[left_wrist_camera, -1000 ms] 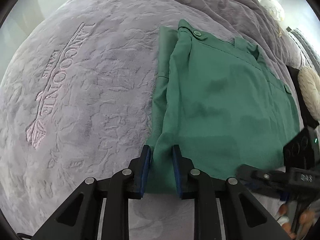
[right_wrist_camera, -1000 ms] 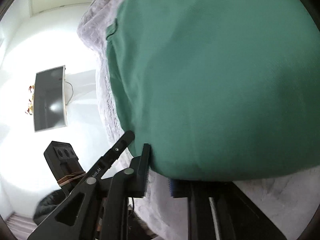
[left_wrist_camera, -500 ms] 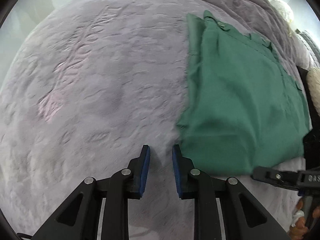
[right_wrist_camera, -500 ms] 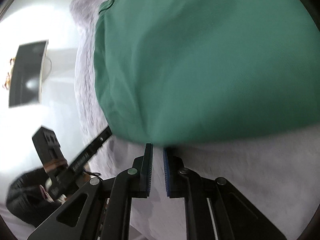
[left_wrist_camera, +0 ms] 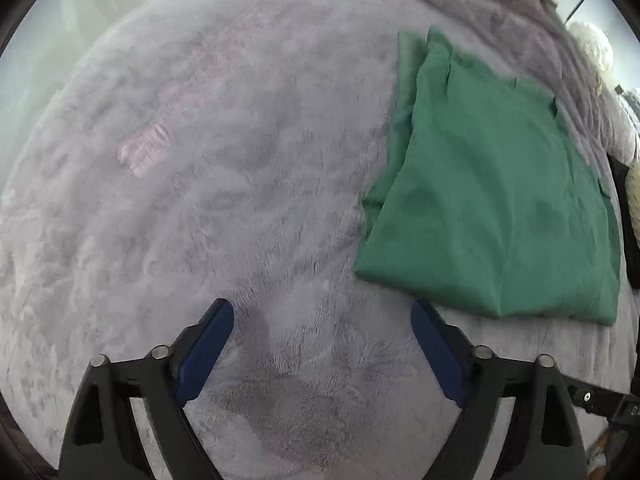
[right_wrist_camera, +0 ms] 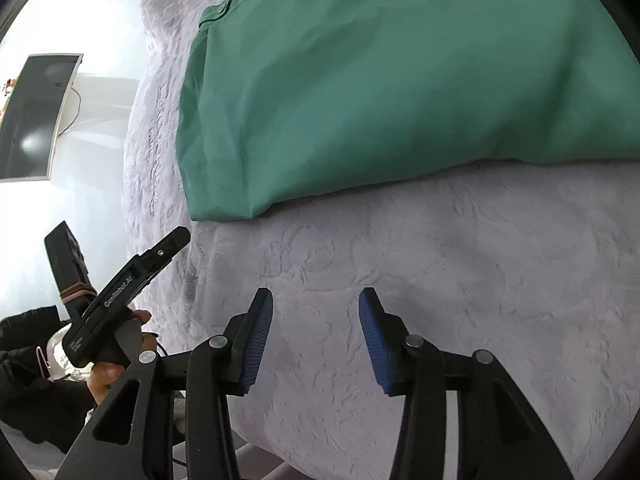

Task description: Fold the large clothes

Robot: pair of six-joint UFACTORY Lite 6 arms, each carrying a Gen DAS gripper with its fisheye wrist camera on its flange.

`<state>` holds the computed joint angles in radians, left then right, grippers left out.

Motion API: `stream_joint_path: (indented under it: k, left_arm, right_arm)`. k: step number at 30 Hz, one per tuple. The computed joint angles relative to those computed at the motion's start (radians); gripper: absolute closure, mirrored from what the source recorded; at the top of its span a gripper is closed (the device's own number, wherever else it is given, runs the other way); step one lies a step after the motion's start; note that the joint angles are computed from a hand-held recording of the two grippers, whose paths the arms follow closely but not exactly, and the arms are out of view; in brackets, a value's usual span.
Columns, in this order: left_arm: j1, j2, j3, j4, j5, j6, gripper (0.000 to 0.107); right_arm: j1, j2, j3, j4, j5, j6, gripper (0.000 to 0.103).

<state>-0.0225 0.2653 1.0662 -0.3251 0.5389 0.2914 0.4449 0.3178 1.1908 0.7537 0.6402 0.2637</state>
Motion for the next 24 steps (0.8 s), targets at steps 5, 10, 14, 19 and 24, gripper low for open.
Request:
stream_joint_path:
  k: [5,10,14,19,24]
  left_arm:
    - [-0.024,-0.014,0.002,0.048,0.026,-0.035,0.016]
    - [-0.064,0.006,0.029,0.1,0.022,-0.11,0.015]
    - [-0.107,0.045,0.069,0.171,0.02,-0.193,0.015]
    - [-0.151,0.08,0.109,0.246,0.032,-0.27,0.015]
    - [-0.208,0.147,0.183,0.264,0.053,-0.325,0.015]
  right_arm:
    - [0.036,-0.061,-0.081,-0.011,-0.031,0.03,0.045]
    - [0.065,-0.088,-0.115,-0.06,-0.075,0.097,0.021]
    - [0.067,-0.111,-0.124,-0.128,-0.083,0.166,0.019]
    - [0.088,-0.125,-0.122,-0.267,-0.114,0.28,0.013]
    - [0.072,-0.128,-0.149,-0.175,-0.131,0.214,0.013]
